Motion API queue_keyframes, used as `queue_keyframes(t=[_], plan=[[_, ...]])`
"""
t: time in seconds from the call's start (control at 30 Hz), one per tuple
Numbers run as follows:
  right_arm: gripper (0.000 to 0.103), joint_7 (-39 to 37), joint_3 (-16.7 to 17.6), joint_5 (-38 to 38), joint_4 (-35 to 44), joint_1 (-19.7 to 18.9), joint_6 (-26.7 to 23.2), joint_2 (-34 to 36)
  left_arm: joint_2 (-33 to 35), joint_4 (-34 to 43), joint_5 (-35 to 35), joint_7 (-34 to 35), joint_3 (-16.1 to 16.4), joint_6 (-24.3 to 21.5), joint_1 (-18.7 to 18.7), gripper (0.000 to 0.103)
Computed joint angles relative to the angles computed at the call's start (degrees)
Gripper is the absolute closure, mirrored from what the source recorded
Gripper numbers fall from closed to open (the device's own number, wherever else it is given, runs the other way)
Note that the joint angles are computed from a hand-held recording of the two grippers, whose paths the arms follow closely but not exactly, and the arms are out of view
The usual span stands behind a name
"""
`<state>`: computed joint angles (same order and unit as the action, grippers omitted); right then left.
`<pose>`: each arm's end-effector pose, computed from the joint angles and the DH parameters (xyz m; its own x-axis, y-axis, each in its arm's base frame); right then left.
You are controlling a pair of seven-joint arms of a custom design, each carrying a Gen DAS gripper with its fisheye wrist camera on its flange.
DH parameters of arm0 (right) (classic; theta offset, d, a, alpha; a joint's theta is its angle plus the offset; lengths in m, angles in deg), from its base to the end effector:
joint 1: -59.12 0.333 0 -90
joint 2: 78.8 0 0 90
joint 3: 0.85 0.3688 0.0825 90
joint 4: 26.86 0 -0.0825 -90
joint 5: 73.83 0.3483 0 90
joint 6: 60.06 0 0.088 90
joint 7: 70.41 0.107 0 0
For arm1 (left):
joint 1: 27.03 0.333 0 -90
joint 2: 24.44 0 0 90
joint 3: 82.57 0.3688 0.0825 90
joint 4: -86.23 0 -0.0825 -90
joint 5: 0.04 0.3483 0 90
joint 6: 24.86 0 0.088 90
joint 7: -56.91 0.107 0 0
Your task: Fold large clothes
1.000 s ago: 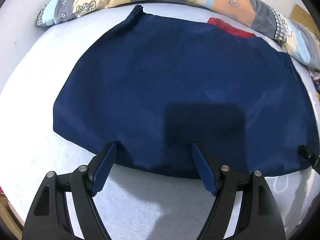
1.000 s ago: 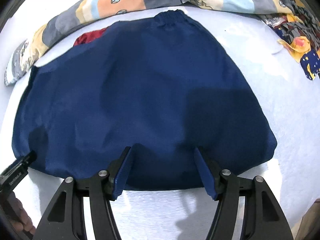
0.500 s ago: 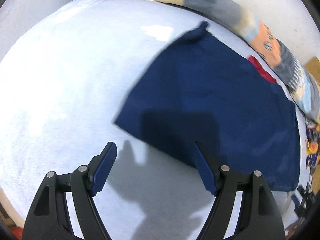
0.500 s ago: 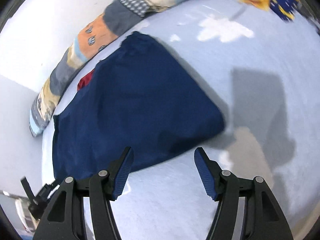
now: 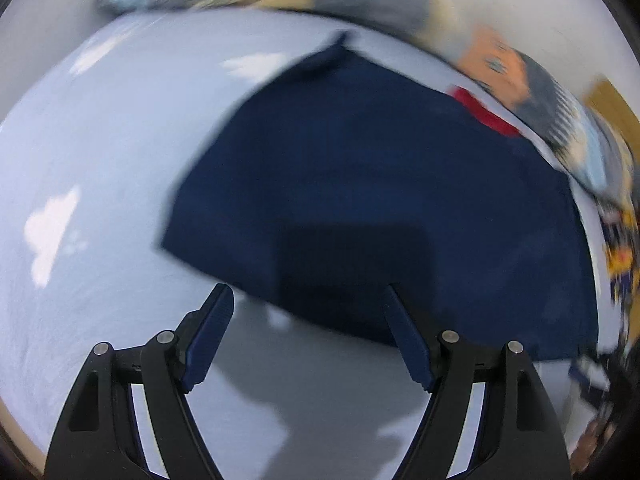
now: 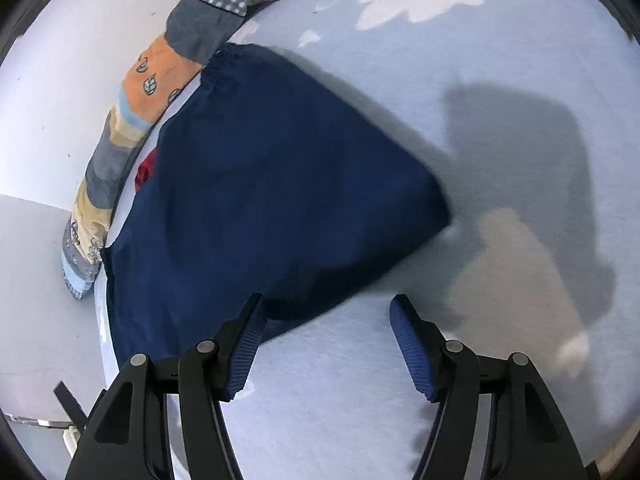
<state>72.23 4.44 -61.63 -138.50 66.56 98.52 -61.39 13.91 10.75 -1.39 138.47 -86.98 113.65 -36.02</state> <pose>0.6276 0.1263 0.4549 -0.6517 -0.5780 -0.4912 -0.5988 0.7895 -0.1345 0.7530 -0.1608 0.4463 -0.0723 -0.9889 0.1297 -0.9152 0.0141 -0.4027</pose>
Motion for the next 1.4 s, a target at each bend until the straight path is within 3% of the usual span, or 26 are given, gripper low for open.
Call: queue_keyframes(t=[0.17,0.3,0.4,0.5,0.73,0.87,0.97,1.03,1.1,1.17,1.2,1.3,1.4], plan=[[0.036,-1.3,0.6,0.5,0.8,-0.6,-0.2,1.1,-1.3,-3.3,3.9,6.1,-1.4,7.3,-4.2,0.026],[0.036,-1.7,0.8,1.3,-0.3,-0.9,3.1,1.3,0.5,-1.3,3.0,9.0,-2.6,7.6,-6.0,0.026],[0.030,-3.1,3.1,4.5,-2.5,-2.7,8.9,1.6,2.0,0.3,2.9,7.8,-1.6,8.1,-8.0,0.026],[0.030,-5.6,6.4,7.5,-3.8,-5.3,14.2,2.0,3.4,0.8,5.5,4.0,1.7,12.0,-11.2,0.026],[0.035,-9.5,13.3,8.9,-3.8,-11.4,20.8,4.2,3.8,-0.8,9.3,-0.7,4.2,15.9,-13.5,0.026],[0.037,-7.6,10.9,3.9,-2.8,-9.3,23.3,6.4,4.1,-0.3,8.2,0.0,2.7,15.2,-12.2,0.026],[0.037,-8.2,15.1,1.2,-2.1,-13.1,26.3,8.4,4.3,0.0,8.0,0.3,2.5,14.8,-12.1,0.026],[0.037,-7.5,19.7,0.2,-3.0,-17.2,30.7,9.8,4.5,0.4,8.0,0.3,2.5,14.4,-12.2,0.026],[0.044,-6.1,22.8,-1.3,-3.2,-20.0,33.6,10.9,4.6,0.6,7.7,0.4,2.4,14.1,-12.1,0.026],[0.055,-5.0,22.6,-3.0,-2.7,-20.1,33.4,11.3,4.6,0.8,7.5,0.3,2.2,13.8,-12.0,0.026],[0.060,-4.4,21.0,-3.5,-1.9,-18.8,31.6,11.2,4.6,0.9,7.4,0.4,2.1,13.7,-11.9,0.026],[0.066,-2.5,21.6,-5.6,-0.7,-19.8,29.5,12.2,4.5,0.8,7.3,0.7,2.0,13.7,-11.8,0.026],[0.064,-0.3,23.2,-7.3,0.2,-21.6,26.9,12.6,4.5,0.7,7.2,0.8,2.0,13.6,-11.8,0.026]])
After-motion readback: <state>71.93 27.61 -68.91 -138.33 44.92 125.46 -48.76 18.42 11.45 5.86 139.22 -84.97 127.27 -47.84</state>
